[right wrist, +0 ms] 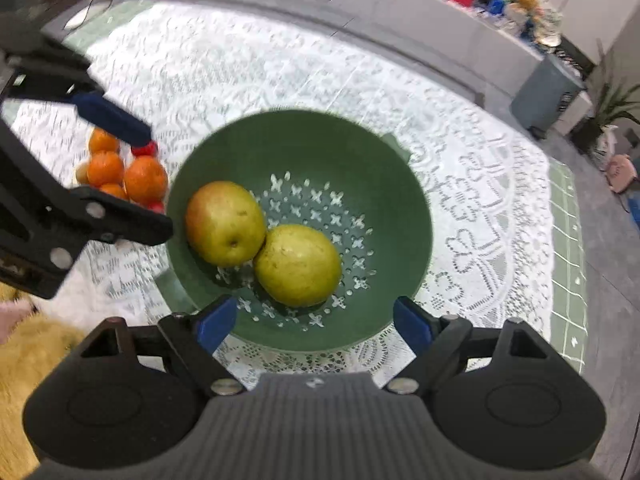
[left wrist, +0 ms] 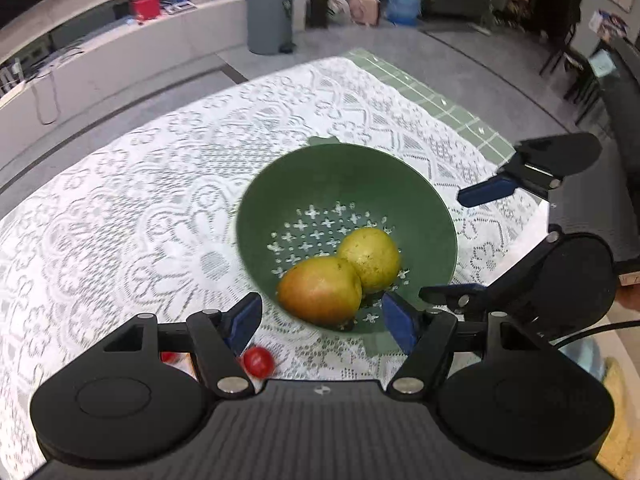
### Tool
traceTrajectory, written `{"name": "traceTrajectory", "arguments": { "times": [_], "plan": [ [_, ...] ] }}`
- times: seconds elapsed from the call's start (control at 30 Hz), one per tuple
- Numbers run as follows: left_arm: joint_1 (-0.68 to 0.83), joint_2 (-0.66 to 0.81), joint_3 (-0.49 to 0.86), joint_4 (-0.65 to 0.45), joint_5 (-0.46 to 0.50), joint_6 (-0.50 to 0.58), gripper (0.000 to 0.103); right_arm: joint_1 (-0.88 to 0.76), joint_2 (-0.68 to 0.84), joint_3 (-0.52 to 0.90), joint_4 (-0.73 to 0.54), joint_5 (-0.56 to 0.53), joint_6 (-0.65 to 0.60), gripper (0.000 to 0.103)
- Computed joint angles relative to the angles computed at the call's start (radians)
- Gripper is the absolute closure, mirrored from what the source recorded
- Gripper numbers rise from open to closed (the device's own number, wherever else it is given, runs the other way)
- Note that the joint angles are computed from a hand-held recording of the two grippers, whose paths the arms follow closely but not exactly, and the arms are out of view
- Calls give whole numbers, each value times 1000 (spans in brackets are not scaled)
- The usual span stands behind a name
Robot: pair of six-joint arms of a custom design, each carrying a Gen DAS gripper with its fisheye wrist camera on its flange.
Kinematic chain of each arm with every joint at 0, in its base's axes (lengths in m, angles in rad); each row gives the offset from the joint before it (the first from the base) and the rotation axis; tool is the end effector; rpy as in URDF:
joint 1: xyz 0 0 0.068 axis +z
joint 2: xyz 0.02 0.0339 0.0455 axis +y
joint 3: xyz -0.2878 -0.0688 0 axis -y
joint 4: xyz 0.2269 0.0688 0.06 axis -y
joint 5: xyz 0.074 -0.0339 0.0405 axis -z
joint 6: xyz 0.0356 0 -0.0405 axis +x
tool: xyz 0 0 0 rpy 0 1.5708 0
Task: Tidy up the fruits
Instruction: 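Lower both pears into the colander and open both grippers, then grasp an orange with the left gripper while the right gripper grasps another orange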
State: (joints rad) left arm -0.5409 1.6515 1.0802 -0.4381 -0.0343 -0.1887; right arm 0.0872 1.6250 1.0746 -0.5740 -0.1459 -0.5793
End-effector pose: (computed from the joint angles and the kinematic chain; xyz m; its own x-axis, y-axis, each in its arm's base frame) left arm 0.2791 -0.1662 0.2354 -0.8064 0.2657 -0.5284 0.3540 0.9325 -0.0713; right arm 0.3059 0.0319 0.2348 -0.6706 -0.6023 -0.4331 -0.6163 0.7772 -0.1266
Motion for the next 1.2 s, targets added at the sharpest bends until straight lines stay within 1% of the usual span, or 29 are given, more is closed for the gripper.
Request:
{"name": "traceTrajectory", "arguments": {
  "times": [0.07, 0.23, 0.3, 0.5, 0.63, 0.73, 0.87, 1.0, 1.07, 1.13, 1.2],
  "plan": [
    [-2, -47, -41, 8, -20, -22, 23, -2, -50, -40, 20, -30, 48, 20],
    [-2, -166, -141, 16, -74, -65, 22, 23, -151, -124, 44, -128, 211, 18],
    [6, -212, -174, 10, -93, -73, 23, 53, -185, -177, 85, -138, 271, 18],
    [37, -348, -277, -22, -142, -118, 23, 174, -248, -304, 219, -117, 469, 18],
    [64, -426, -333, -48, -173, -134, 23, 258, -282, -374, 298, -89, 596, 18],
    [95, -498, -379, -68, -165, -137, 23, 325, -308, -421, 349, -59, 685, 18],
    [136, -584, -453, -59, -150, -123, 23, 408, -334, -474, 414, -15, 780, 18],
    [176, -647, -523, -25, -119, -116, 23, 478, -323, -522, 502, 49, 834, 19],
    [189, -658, -555, 4, -112, -118, 23, 505, -306, -542, 545, 79, 847, 23],
    [195, -665, -586, 34, -112, -125, 23, 528, -286, -556, 581, 106, 850, 26],
    [209, -667, -615, 67, -106, -118, 23, 539, -275, -568, 607, 124, 840, 27]
  ]
}}
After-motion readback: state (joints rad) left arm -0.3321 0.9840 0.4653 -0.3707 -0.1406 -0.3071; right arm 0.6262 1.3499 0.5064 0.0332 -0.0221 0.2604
